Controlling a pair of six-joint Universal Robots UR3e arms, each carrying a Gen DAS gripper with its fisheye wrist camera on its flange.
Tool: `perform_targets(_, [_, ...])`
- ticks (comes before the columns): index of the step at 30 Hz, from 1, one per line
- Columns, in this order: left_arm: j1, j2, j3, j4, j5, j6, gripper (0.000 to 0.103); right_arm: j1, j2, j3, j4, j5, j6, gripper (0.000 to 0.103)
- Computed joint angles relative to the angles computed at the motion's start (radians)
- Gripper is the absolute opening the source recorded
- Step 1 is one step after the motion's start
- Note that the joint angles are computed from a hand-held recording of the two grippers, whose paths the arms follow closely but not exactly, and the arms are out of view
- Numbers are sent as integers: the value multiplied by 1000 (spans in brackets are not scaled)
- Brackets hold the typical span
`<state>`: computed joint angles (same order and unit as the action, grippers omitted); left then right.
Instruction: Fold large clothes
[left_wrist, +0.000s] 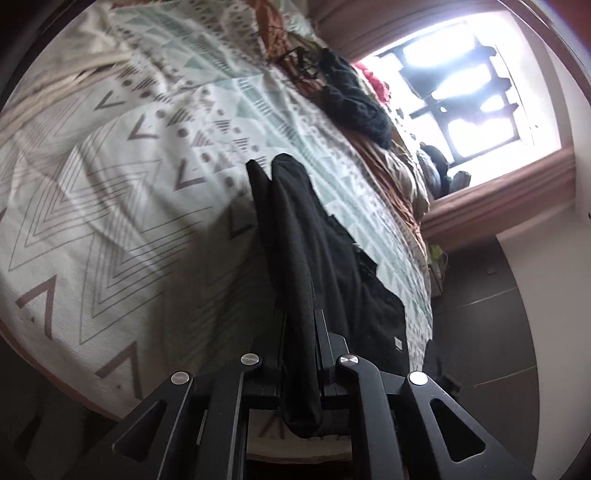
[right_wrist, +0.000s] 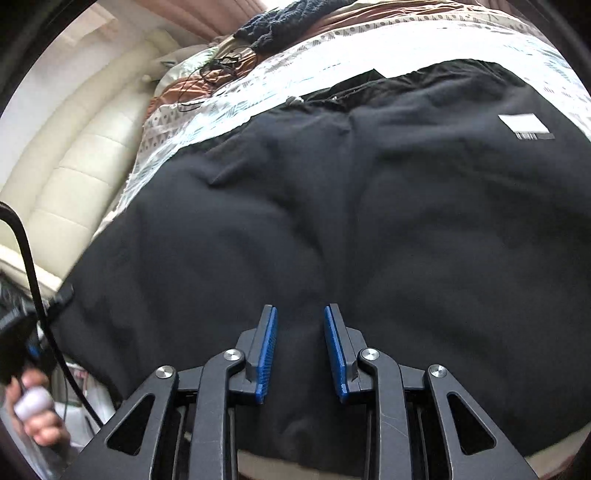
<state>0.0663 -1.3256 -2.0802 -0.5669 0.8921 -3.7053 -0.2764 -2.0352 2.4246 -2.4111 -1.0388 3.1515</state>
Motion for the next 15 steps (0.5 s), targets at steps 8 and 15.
perform_targets(8, [-142, -87, 211, -25, 69, -45, 12, -6, -191, 85, 133, 9, -39, 22])
perform_targets(15, [-310, -226, 479, -79, 173, -56, 12, -171, -371, 80, 483, 131, -232, 21])
